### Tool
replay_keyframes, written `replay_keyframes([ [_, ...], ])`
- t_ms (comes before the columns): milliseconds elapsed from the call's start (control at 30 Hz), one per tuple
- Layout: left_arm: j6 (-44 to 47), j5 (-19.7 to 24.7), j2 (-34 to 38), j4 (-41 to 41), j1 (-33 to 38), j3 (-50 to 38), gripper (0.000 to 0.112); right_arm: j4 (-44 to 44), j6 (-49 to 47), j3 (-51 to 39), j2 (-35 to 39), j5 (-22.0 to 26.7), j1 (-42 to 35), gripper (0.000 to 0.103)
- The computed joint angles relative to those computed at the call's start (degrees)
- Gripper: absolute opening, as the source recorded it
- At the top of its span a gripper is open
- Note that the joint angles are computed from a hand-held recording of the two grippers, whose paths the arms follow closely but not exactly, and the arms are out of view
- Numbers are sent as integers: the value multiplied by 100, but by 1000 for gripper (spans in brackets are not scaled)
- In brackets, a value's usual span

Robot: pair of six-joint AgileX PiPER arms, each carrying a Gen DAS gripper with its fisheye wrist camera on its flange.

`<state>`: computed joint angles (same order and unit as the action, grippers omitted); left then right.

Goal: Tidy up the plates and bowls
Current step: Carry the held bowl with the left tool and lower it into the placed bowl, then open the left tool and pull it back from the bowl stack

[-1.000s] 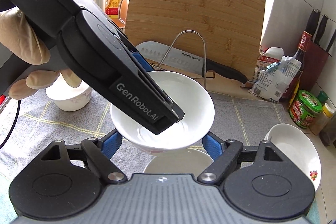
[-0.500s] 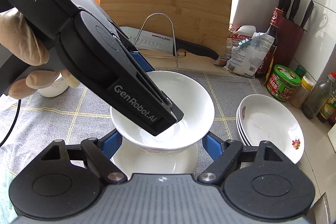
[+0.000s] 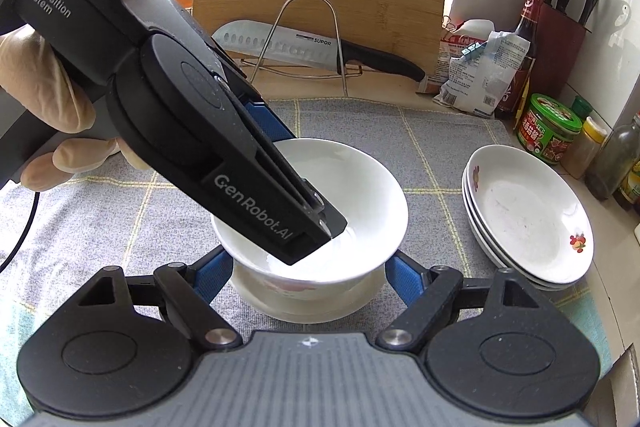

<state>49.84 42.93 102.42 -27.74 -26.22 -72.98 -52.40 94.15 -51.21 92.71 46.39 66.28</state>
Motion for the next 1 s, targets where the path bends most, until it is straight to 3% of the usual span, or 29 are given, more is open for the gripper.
replay_keyframes([
  [833,84,-57,88,27,-43,1,63,-73,306,170,39,-340,-121,87],
  [1000,254,-171,65,-104,-30,75,65,-99,306,186,47,-418,-147,91],
])
